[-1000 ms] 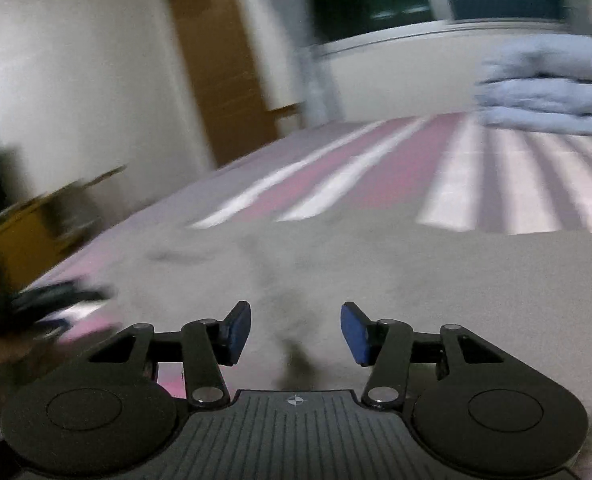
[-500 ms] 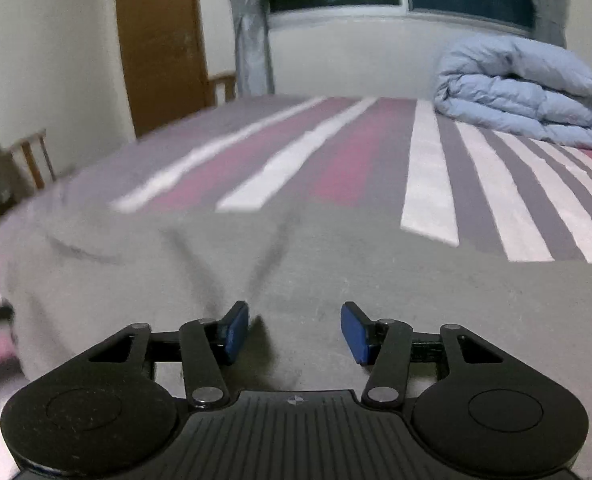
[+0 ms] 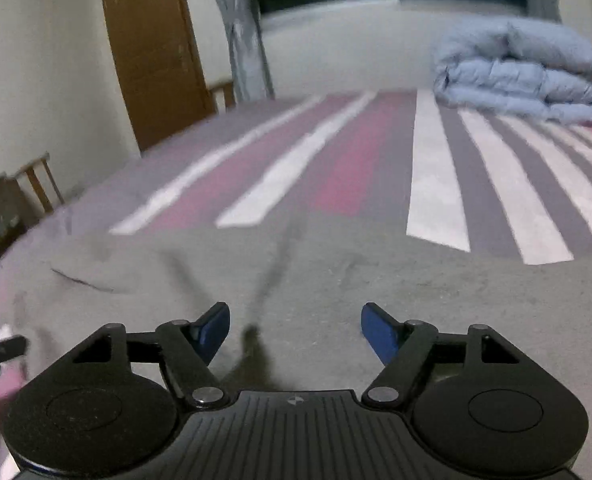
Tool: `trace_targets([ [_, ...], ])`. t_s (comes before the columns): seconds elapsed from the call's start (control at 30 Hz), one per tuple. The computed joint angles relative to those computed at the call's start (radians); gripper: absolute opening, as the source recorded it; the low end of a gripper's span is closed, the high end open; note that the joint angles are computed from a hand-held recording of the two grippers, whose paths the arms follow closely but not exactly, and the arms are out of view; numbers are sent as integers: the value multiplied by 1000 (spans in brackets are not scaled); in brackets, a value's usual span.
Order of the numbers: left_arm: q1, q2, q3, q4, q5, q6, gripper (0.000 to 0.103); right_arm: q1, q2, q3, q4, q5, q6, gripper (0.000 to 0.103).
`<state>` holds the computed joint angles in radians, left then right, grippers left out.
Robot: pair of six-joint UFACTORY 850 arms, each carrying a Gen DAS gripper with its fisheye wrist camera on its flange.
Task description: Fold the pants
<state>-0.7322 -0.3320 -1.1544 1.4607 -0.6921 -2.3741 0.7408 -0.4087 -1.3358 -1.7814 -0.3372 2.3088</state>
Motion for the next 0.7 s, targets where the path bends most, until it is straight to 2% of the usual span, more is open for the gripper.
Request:
trace_targets([
  [0.03, 0, 3, 4, 5, 4, -1, 97, 10, 17, 29, -38, -47, 70, 73],
  [0.1, 2, 10, 13, 19, 14, -14, 97, 32, 47, 77, 11, -154, 94, 73],
  [0.13, 4, 12, 17, 25, 19, -20, 97, 32, 58, 94, 31, -155, 100, 73],
  [0.17, 4, 14, 19, 29, 21, -26, 97, 24, 77, 119, 9, -114, 132, 73],
  [0.23, 4, 12, 18, 28, 20, -24, 97, 39, 119, 177, -151, -101, 269, 73],
  [0.3, 3, 11, 16, 24, 18, -20, 97, 65, 148, 214, -249, -110, 315, 73],
  [0.5, 5, 27, 33, 38, 26, -51, 97, 117, 96, 163, -164, -109, 87, 72],
  [0.53, 6, 31, 38, 41, 27, -58, 97, 119, 78, 141, -110, -99, 25, 62],
  [0.6, 7, 35, 42, 34, 21, -54, 97, 110, 33, 107, -80, -82, -3, 48],
  [0.7, 7, 39, 42, 20, 11, -37, 97, 102, 7, 88, -82, -89, -5, 48],
])
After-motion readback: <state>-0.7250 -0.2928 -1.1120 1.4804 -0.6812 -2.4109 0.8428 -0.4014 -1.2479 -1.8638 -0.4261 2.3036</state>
